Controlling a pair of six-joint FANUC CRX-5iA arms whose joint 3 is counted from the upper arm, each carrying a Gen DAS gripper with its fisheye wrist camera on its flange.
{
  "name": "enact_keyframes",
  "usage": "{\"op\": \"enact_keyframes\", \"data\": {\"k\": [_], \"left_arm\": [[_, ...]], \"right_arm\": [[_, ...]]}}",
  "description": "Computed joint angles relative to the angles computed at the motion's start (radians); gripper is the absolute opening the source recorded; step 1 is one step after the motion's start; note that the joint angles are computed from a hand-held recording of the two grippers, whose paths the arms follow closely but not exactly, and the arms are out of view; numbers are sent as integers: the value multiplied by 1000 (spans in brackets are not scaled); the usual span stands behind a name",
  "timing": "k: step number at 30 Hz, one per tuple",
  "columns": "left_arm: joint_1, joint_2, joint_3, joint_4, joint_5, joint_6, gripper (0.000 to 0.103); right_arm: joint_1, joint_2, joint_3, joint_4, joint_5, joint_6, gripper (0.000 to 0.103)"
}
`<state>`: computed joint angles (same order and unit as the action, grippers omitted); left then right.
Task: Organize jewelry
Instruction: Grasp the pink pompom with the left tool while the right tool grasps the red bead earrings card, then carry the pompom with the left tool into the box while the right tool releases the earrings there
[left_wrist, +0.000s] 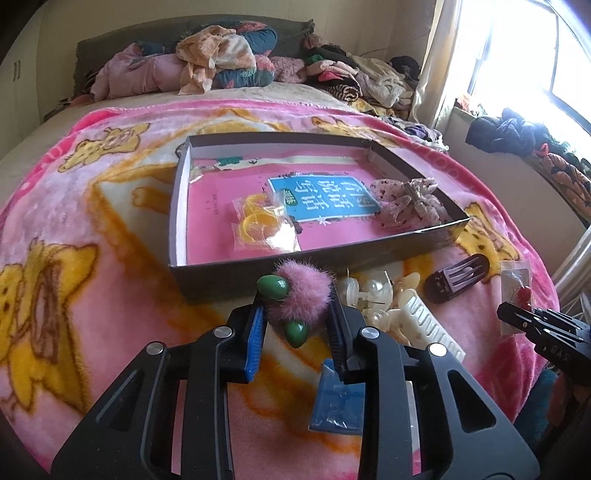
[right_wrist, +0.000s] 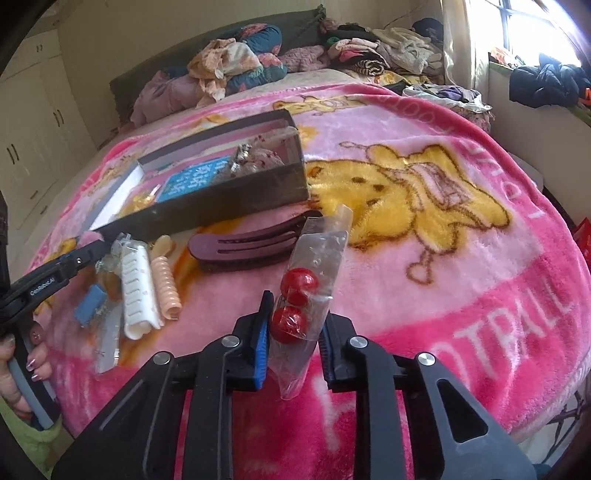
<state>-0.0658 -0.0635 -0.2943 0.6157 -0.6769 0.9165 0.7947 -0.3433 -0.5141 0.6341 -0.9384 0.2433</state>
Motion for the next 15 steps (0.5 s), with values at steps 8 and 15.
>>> {"op": "enact_keyframes", "data": {"k": [8,15], "left_arm": [[14,-25,-26,68,27,-49,22],[30,-32,-24,90,32,-52,22]], "right_arm": [[15,-1,38,-11,34,43,21],[-4,46,106,-63,78,131,21]]}}
